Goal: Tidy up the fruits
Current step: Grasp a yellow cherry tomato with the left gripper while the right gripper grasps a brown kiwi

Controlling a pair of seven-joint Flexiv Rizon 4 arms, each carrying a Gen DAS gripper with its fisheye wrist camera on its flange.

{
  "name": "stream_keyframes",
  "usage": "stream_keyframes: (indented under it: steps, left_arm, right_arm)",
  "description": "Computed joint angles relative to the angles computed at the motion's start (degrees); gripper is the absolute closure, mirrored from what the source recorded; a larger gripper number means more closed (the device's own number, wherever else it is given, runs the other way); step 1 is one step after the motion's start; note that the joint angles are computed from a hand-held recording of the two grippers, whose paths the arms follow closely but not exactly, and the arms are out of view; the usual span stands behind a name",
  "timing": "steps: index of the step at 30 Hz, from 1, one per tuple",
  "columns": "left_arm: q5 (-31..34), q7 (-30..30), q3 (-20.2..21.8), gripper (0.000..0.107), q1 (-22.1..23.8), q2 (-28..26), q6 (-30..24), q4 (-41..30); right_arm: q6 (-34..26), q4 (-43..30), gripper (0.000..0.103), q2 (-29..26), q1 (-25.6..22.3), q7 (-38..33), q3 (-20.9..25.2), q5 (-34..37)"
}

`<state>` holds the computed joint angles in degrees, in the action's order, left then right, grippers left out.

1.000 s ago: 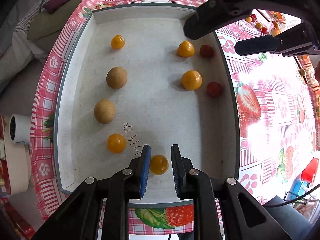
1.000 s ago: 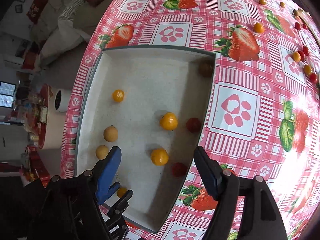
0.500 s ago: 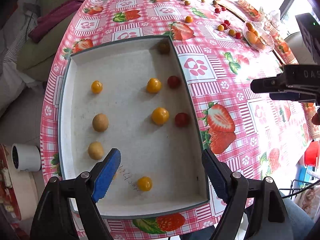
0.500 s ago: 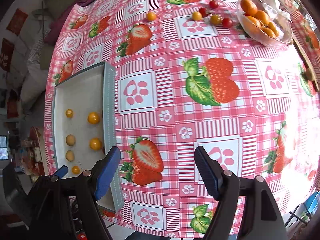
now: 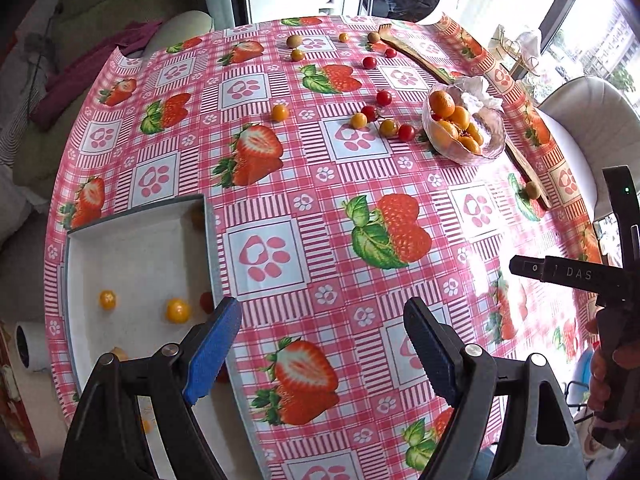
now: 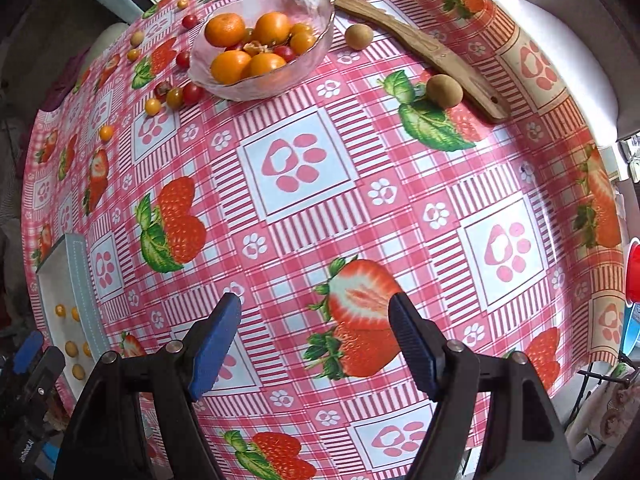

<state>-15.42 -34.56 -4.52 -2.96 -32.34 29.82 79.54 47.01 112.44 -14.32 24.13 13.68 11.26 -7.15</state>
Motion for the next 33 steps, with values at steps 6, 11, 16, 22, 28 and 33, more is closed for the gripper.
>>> stream_keyframes:
  steps: [6, 11, 16, 22, 28, 33]
  left_arm:
    - [3.2, -7.2, 0.1, 0.023, -5.0, -5.4, 2.5, -4.4]
    - [5.7, -13.7, 0.5, 0.023, -8.3, -12.0, 2.1, -12.4]
    - [7.7, -17.0, 0.6, 0.023, -10.8, -17.7, 2.0, -20.0]
    - [9.3, -18.6, 0.9, 0.023, -13.1, -23.4, 1.6, -28.2]
    - [9.3, -19.1, 0.6, 0.026, -13.7, -26.9, 2.1, -33.3]
    - [8.8, -17.6, 0.1, 0.053, -13.9, -28.8, -0.2, -36.8]
  right_arm:
    - [0.9, 6.7, 0.024, 4.1, -3.4, -1.6, -0.7, 1.3]
    - [1.4, 9.3, 0.024, 4.8, -5.7, -4.1, -1.6, 0.2]
    - [4.3, 10.9, 0.026, 4.1, -7.4, -4.9, -2.6, -0.5]
    - [6.1, 11.1, 0.028, 2.9, -8.4, -4.8, -3.8, -2.6]
    - [5.7, 10.2, 0.040, 2.0, -9.1, -3.3, -4.8, -4.4]
    - [4.4, 9.9, 0.072, 2.0, -9.3, -2.8, -4.8, -5.4]
